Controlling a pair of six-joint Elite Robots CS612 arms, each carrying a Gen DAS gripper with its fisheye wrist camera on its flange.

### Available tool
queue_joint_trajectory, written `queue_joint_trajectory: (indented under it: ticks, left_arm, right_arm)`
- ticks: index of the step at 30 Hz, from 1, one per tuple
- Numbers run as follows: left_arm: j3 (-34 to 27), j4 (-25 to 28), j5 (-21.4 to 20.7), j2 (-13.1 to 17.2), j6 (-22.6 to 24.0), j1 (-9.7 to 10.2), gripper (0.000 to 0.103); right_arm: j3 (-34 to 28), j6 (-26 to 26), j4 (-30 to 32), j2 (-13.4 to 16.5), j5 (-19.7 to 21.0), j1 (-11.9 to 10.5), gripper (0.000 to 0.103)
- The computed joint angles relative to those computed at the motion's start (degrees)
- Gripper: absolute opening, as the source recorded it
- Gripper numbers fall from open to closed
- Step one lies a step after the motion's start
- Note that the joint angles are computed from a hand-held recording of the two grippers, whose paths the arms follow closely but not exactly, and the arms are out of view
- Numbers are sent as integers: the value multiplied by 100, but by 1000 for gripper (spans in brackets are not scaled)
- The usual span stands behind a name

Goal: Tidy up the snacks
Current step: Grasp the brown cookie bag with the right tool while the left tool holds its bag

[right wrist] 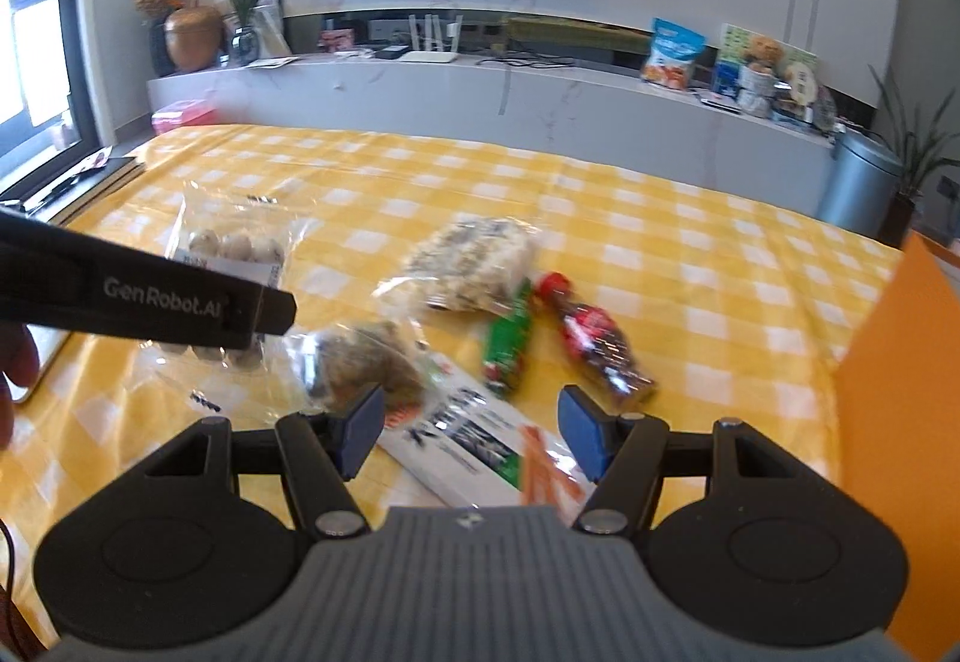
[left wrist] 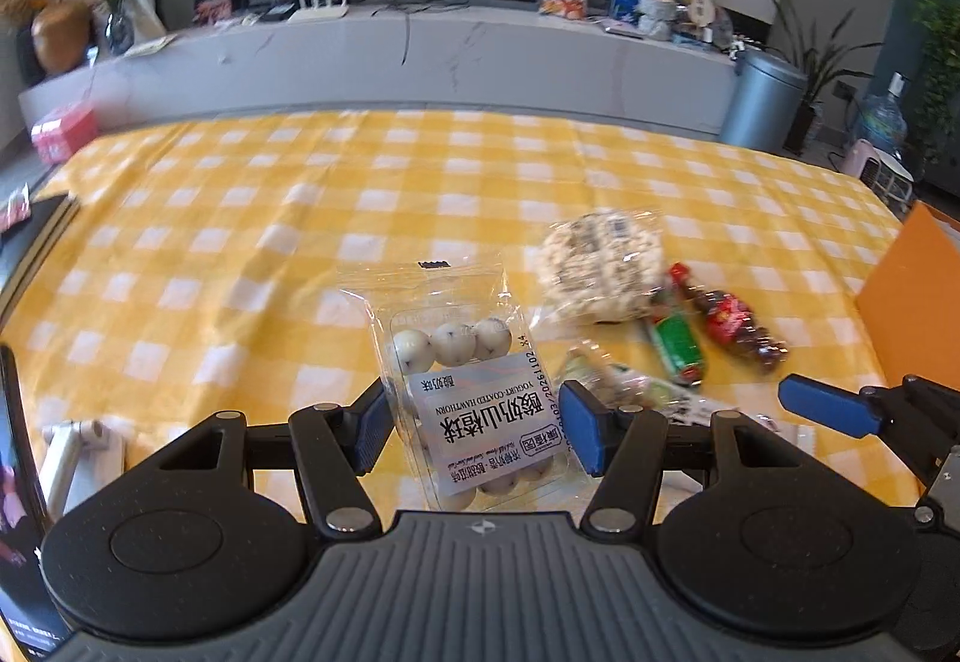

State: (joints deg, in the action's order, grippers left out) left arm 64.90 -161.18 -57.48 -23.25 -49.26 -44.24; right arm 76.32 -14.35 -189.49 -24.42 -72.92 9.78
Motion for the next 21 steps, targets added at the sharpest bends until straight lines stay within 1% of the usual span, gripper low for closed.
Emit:
queue_joint_trajectory:
  ticks: [6, 9, 12, 13, 15, 17, 19, 21]
  left_arm:
    - [56, 51, -98, -6, -109, 64, 68]
    - [21, 114, -111, 8, -138, 91, 68]
    - [-8, 152, -165, 31, -113, 130, 68]
    - [-24, 168, -183, 43, -111, 140, 68]
    - [-36, 183, -191, 58, -132, 156, 68]
    - [-41, 192, -185, 66, -146, 167, 64]
    - [-49, 152, -249, 74, -124, 186, 63]
    - [-41, 34, -391, 81, -112, 210, 62]
  right_arm:
    - [-238, -301, 214, 123, 189, 76, 64]
    - [-375, -488, 342, 197, 333, 95, 66]
    - [-483, -719, 435, 261, 497, 107, 71]
    - [-520, -782, 426, 287, 528, 113, 74]
    - [-588, -871, 384, 336, 567, 123, 76]
    - [-653, -876, 424, 368, 661, 123, 76]
    - [-731, -878, 535, 400, 789, 115, 78]
    - [-809, -954, 645, 439, 1015, 101, 78]
